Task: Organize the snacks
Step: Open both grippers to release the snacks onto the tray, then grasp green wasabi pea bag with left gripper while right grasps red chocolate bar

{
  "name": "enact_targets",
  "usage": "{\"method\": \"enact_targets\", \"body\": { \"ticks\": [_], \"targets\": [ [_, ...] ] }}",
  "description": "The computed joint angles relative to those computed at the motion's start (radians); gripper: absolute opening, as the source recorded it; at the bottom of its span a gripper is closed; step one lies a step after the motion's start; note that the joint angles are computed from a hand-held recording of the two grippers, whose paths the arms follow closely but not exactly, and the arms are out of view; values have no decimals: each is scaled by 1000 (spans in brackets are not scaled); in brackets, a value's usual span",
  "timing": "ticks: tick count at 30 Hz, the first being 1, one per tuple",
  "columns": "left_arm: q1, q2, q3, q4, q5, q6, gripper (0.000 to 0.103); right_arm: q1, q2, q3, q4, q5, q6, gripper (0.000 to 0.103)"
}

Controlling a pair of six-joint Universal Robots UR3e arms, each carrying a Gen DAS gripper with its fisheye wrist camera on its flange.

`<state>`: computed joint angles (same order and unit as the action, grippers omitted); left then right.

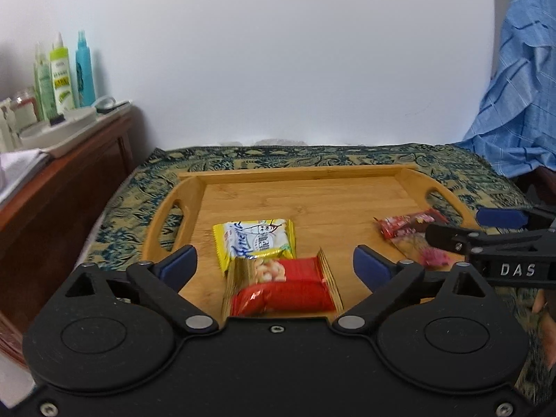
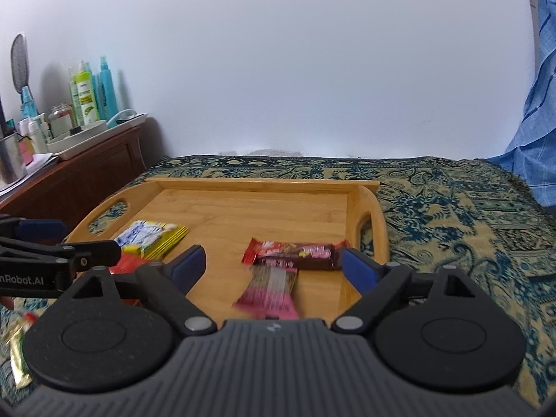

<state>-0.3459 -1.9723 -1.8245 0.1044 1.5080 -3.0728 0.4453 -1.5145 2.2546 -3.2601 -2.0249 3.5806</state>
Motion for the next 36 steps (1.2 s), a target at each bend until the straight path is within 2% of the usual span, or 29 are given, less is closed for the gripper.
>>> {"method": "enact_targets", "body": {
  "ticks": [2, 4, 9, 13, 16, 20, 24, 26, 31, 33, 36],
  "targets": [
    [1, 56, -80, 45, -2, 20, 98, 43, -21, 4, 21, -50, 11, 94],
    [10, 118, -173, 99, -13, 20, 100, 108, -27, 2, 39, -143, 25, 95],
    [60, 295, -419, 168, -85, 1, 102, 282, -56, 20, 82, -302, 113, 103],
    [78, 395, -602, 262, -78, 16, 103, 459, -32, -9, 237, -466, 274, 103],
    [94, 419, -718, 374, -67, 24, 103, 564, -27, -29, 385, -530, 436, 103],
    [146, 433, -822, 443, -106, 36, 103, 654, -7, -59, 517, -553, 595, 103],
    [166, 318, -851, 585, -118, 21, 103, 729, 65, -95, 579, -597, 689, 103],
    [151, 258, -837, 619, -91, -7, 103, 740, 101, -104, 568, -601, 694, 103],
    [96, 181, -753, 576, -34, -36, 102, 737, 181, -144, 521, -582, 641, 103],
    [65, 147, -713, 563, 13, -41, 98, 737, 207, -163, 516, -581, 615, 103],
    [56, 135, -676, 503, 31, -64, 85, 731, 230, -168, 463, -559, 573, 103]
  ]
}}
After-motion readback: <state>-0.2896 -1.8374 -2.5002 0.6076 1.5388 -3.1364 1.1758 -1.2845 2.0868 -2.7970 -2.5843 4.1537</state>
